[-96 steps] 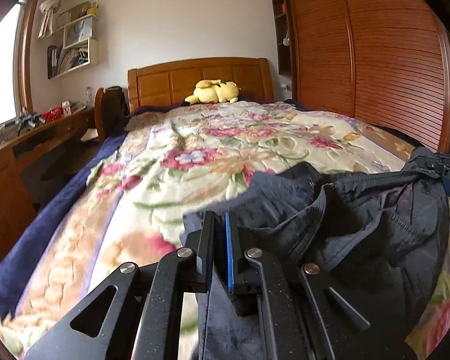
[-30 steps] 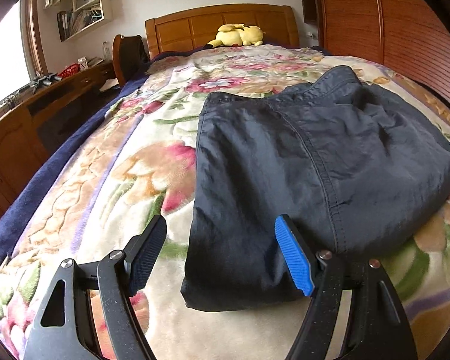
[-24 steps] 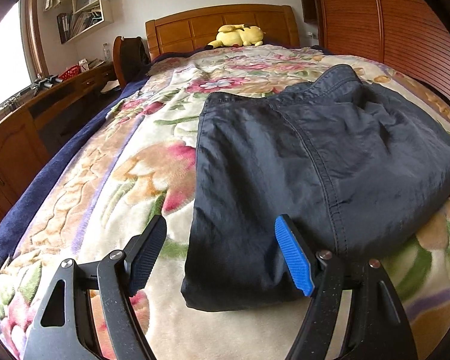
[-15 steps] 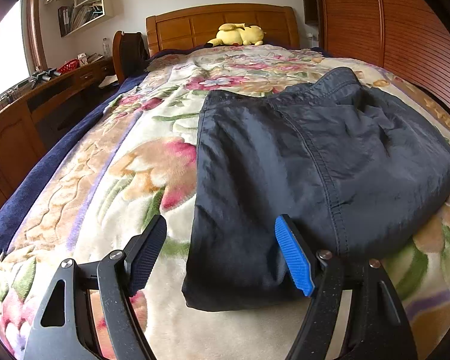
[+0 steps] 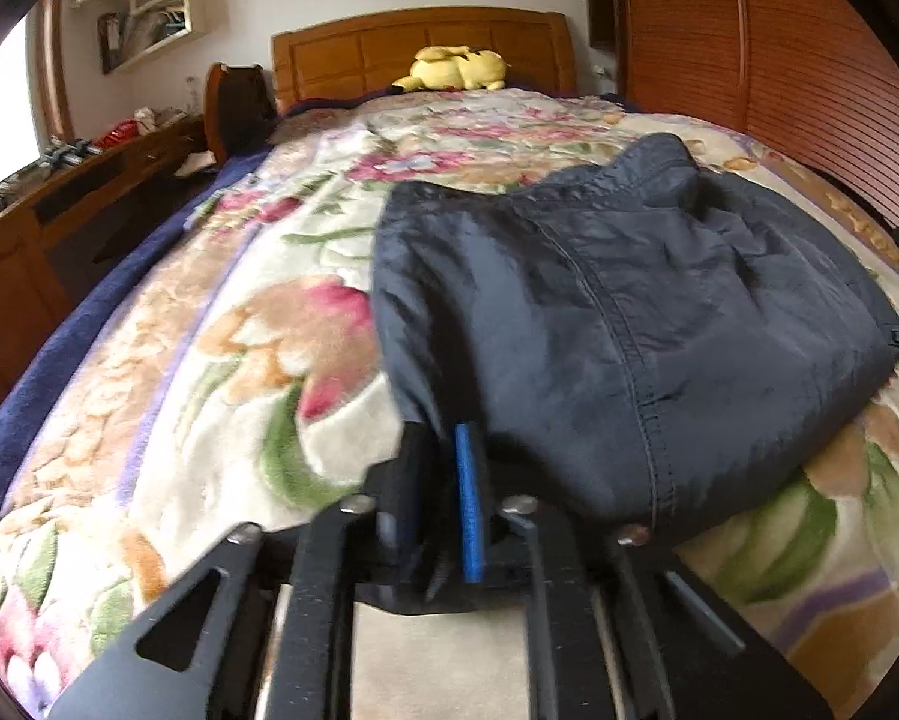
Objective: Fold large clothes
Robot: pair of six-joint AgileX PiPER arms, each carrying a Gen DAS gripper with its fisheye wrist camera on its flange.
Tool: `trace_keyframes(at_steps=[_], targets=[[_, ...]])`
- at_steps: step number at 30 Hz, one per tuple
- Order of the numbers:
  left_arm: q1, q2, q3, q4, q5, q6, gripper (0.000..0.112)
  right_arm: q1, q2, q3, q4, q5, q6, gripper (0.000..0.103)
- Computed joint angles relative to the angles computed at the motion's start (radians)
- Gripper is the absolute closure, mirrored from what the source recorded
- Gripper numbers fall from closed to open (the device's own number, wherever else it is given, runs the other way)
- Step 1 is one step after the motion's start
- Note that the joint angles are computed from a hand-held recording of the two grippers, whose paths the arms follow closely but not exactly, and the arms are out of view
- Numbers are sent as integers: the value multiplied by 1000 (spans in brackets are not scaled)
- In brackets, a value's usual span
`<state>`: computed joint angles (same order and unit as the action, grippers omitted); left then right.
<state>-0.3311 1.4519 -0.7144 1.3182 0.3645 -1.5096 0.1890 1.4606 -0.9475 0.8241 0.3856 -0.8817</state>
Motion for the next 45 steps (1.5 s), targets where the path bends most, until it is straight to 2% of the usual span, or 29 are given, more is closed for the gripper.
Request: trace_keyframes(at_steps=[1, 5, 7, 9, 13, 16, 20, 24, 26, 28, 30, 32, 34, 35, 36, 37, 38, 40, 43, 45], targets=[[-11, -8, 7, 29, 13, -30, 105, 1, -8, 8, 4, -9, -11, 79], [-77, -62, 47, 128, 89, -131, 108, 0, -62, 50, 18, -47, -43, 86], [-122, -105, 79, 175, 137, -184, 108, 36, -107, 84, -65, -103, 34, 89], [-155, -156, 111, 186, 160, -211, 108, 69, -156, 115, -173, -136, 139, 89], [-242, -273, 188, 159, 217, -222, 108, 54, -259, 178, -180, -113, 117, 90], [-299, -339, 225, 107, 252, -185, 108, 47, -341, 234, -241, -109, 148, 91], [-398, -426, 255, -17, 315, -105, 108, 3, -471, 291, -248, -34, 120, 91], [-599, -481, 287, -82, 477, -156, 108, -139, -624, 343, -138, 130, -32, 91], [-653, -494, 300, -110, 514, -189, 108, -238, -654, 360, -68, 228, -128, 91], [-670, -495, 298, -129, 538, -207, 108, -264, -646, 368, -54, 249, -156, 90], [-661, -513, 290, -147, 536, -188, 102, -249, -636, 376, -86, 214, -130, 88], [-677, -538, 285, -145, 548, -179, 83, -318, -650, 363, -54, 255, -159, 84], [-704, -549, 266, -135, 576, -175, 70, -378, -648, 346, 9, 292, -220, 74], [-704, -546, 252, -130, 578, -166, 63, -368, -652, 337, 2, 275, -206, 70], [-700, -537, 233, -122, 574, -160, 56, -364, -642, 316, 7, 260, -207, 57], [-683, -523, 214, -107, 555, -157, 40, -358, -638, 297, 15, 259, -205, 49], [-645, -504, 192, -87, 513, -150, 33, -359, -620, 277, 55, 263, -239, 46], [-563, -455, 143, -73, 430, -125, 32, -288, -561, 216, 77, 225, -245, 40], [-489, -387, 97, -47, 338, -121, 31, -86, -448, 114, -86, 89, -60, 40], [-473, -343, 85, -13, 316, -152, 31, 8, -359, 39, -163, 56, 26, 40]])
